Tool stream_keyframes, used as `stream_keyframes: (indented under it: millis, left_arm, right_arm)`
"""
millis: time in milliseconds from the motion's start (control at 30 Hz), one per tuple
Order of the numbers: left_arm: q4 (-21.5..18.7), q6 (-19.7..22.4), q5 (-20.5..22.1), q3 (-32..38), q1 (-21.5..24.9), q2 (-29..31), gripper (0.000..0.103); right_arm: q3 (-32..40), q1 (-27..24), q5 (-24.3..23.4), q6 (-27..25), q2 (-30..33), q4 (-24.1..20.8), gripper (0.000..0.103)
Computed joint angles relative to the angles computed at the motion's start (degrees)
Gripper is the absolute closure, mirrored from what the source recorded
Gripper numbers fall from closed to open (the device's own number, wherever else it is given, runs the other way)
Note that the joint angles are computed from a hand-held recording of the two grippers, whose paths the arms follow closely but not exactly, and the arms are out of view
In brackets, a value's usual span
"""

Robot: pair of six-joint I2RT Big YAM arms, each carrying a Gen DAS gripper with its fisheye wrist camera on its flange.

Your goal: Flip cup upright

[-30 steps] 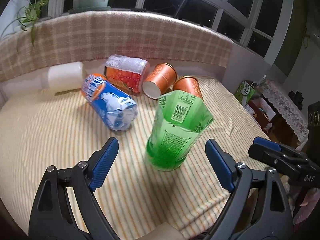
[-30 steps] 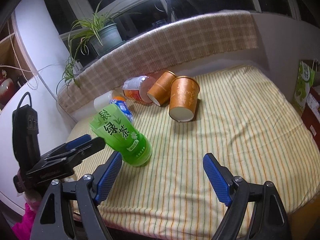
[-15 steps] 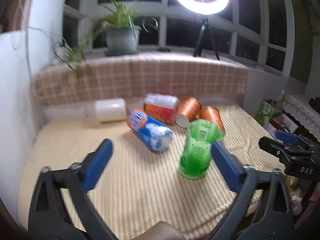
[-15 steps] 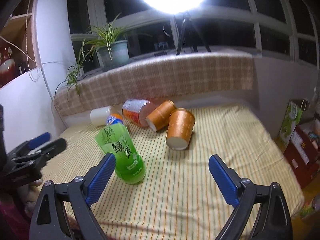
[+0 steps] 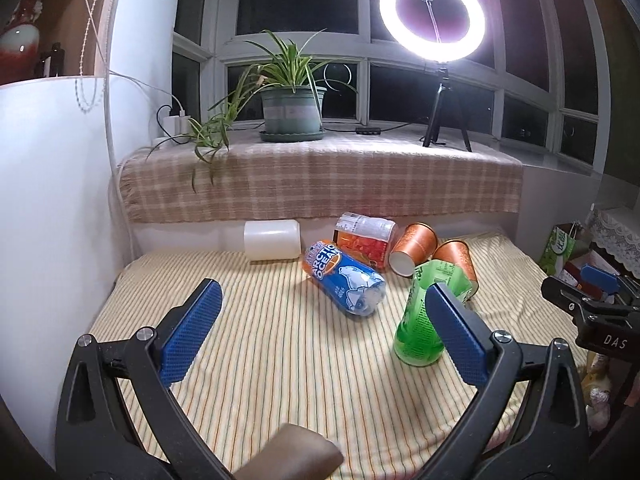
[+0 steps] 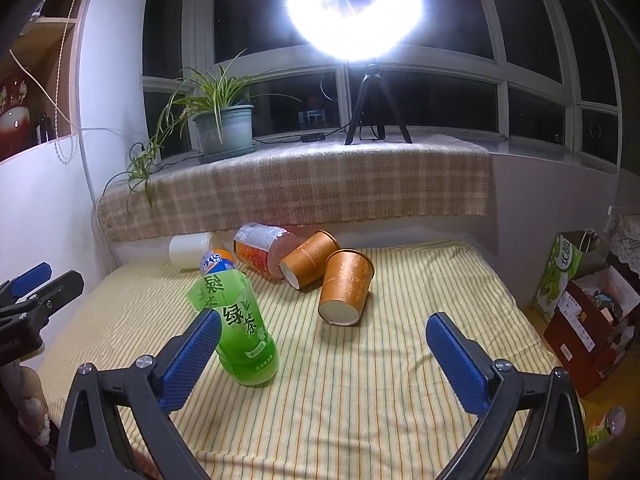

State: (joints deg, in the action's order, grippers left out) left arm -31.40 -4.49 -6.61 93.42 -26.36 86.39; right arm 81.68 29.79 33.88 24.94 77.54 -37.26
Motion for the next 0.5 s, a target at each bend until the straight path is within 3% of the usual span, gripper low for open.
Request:
stream_keyframes:
  millis: [500]
  left_arm:
    - [0.15,-0.1,0.13,-0.63,0.19,-0.75,0.0]
  right_arm:
    - [-0.41,0.08,0.48,1.03,-0.63,-1.0,0.0]
